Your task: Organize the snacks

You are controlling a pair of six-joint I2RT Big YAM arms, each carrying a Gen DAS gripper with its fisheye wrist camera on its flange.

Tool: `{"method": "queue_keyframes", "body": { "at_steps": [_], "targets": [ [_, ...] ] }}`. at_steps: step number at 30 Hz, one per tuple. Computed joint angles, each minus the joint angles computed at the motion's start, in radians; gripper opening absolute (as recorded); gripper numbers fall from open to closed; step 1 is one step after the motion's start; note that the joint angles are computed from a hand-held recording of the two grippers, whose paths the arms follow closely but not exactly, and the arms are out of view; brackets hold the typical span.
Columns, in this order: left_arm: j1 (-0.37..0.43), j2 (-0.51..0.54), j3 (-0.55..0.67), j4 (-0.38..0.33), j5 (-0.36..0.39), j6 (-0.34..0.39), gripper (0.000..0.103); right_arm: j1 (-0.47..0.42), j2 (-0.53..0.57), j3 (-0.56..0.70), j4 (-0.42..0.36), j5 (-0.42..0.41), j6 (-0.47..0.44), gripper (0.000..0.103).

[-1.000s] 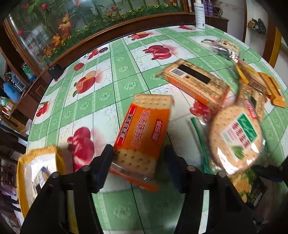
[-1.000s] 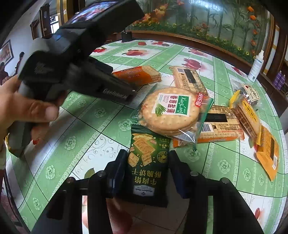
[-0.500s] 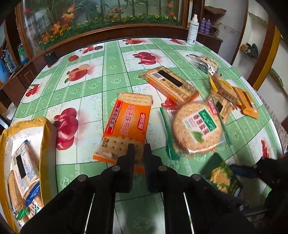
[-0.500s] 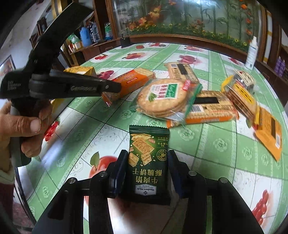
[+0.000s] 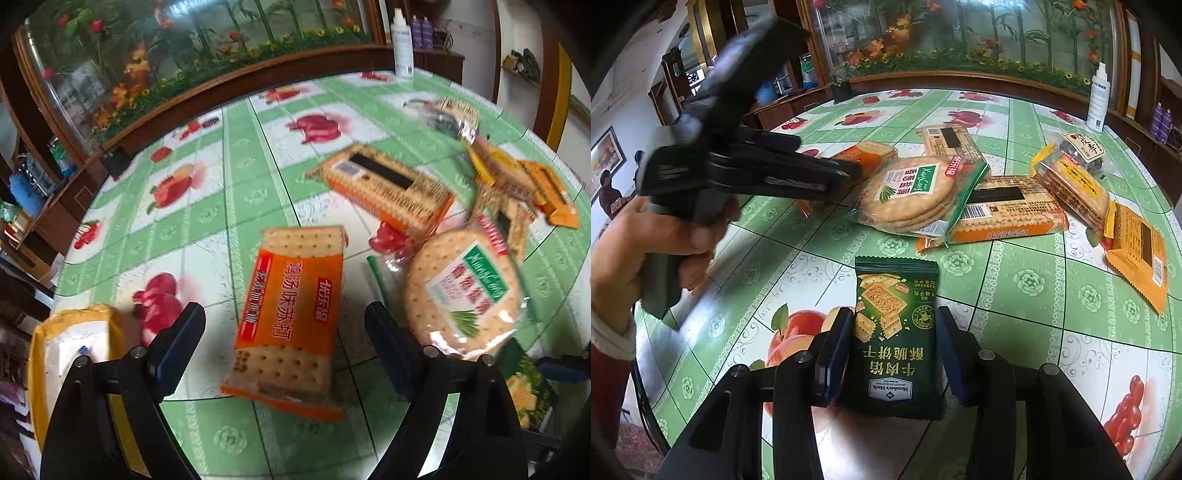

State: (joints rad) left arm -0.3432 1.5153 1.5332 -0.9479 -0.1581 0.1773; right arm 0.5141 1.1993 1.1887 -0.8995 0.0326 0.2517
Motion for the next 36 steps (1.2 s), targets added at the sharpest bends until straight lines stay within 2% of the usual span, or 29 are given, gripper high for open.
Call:
{"method": "queue_keyframes", "body": {
  "at_steps": [2,3,4,5,6,7,11,19,25,30,34,36],
  "targets": [
    [0.023,0.005,-0.007,0.013,0.066,-0.031,0.088,-0.002,-0.002,-0.002,0.002,-0.004,0.002,0.047],
    [0.033,0.01,0.001,0.001,0.093,-0.05,0.085,-0.002,-0.003,-0.003,0.004,-0.006,0.003,0.047],
    [0.051,0.017,0.01,-0.016,0.147,-0.083,0.077,-0.002,-0.003,-0.003,0.004,-0.006,0.003,0.047],
    [0.075,0.018,0.014,-0.022,0.219,-0.13,0.057,-0.002,-0.002,-0.003,0.004,-0.005,0.002,0.047],
    [0.074,0.016,0.013,-0.022,0.211,-0.139,0.056,-0.003,-0.002,-0.003,0.005,-0.006,0.001,0.047],
    [0.07,0.015,0.014,-0.028,0.179,-0.135,0.055,-0.003,-0.003,-0.004,0.006,-0.007,0.002,0.047],
    [0.063,-0.028,-0.039,-0.007,0.156,-0.145,0.053,-0.006,-0.005,-0.007,0.013,-0.017,0.01,0.047],
    [0.085,-0.235,-0.2,0.056,0.197,-0.269,0.053,-0.014,-0.019,-0.021,0.029,-0.036,0.025,0.046],
    [0.094,-0.388,-0.303,0.068,0.206,-0.316,0.053,0.0,-0.025,-0.028,0.047,-0.065,0.026,0.046],
    [0.116,-0.477,-0.357,0.054,0.22,-0.321,0.053,0.015,-0.024,-0.03,0.057,-0.091,0.04,0.046],
    [0.144,-0.545,-0.387,0.042,0.224,-0.312,0.053,0.014,-0.025,-0.037,0.084,-0.16,0.071,0.046],
    [0.153,-0.567,-0.394,0.04,0.218,-0.313,0.053,0.027,-0.019,-0.031,0.087,-0.158,0.073,0.046]
  ]
}}
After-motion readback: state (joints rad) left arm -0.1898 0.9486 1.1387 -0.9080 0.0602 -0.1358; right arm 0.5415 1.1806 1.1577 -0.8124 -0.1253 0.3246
